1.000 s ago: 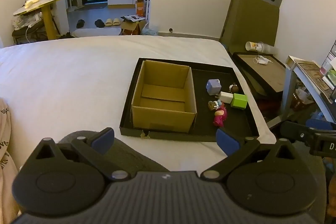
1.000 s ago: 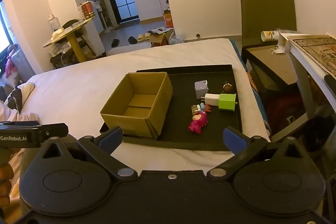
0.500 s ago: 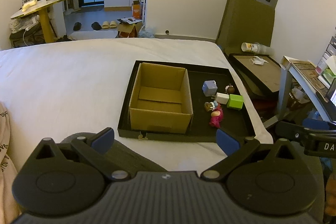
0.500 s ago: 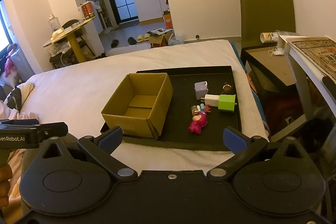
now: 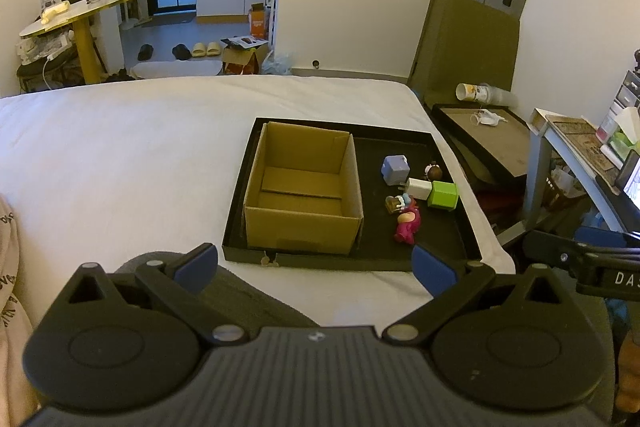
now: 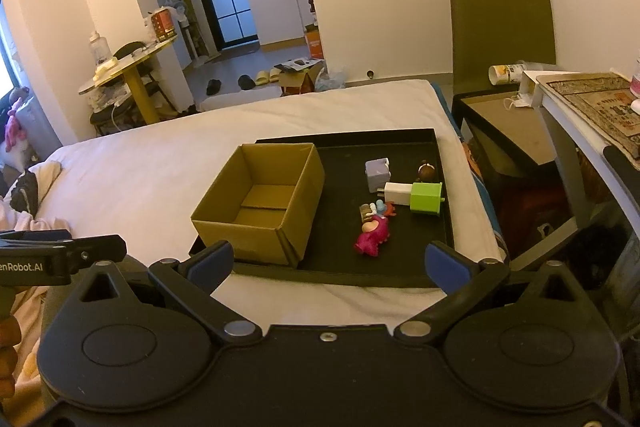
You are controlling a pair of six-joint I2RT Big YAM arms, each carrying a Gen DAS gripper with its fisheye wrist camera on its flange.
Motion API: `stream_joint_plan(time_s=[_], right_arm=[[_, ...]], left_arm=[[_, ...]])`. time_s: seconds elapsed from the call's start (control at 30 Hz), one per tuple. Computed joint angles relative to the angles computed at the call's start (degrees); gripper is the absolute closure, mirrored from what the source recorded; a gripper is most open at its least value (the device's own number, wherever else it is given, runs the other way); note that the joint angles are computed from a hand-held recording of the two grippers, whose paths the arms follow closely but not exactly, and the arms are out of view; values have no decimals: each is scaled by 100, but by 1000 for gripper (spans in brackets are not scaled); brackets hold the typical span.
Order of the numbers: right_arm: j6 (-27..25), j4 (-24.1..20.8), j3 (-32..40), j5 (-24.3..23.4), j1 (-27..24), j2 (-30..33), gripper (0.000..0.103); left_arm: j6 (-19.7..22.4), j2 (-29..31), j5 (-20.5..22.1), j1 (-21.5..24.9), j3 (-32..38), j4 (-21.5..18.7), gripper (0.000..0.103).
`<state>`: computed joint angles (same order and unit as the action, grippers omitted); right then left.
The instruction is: Organize rigid objects
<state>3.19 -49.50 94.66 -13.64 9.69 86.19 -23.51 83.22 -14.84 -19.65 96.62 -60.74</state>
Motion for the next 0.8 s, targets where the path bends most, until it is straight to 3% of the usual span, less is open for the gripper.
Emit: stream_joint_plan(time_s=[0.8], right_arm=[[119,-43,34,44,-88,-21,0]], left_arm=[[-44,-24,91,-30,-29,28,0]])
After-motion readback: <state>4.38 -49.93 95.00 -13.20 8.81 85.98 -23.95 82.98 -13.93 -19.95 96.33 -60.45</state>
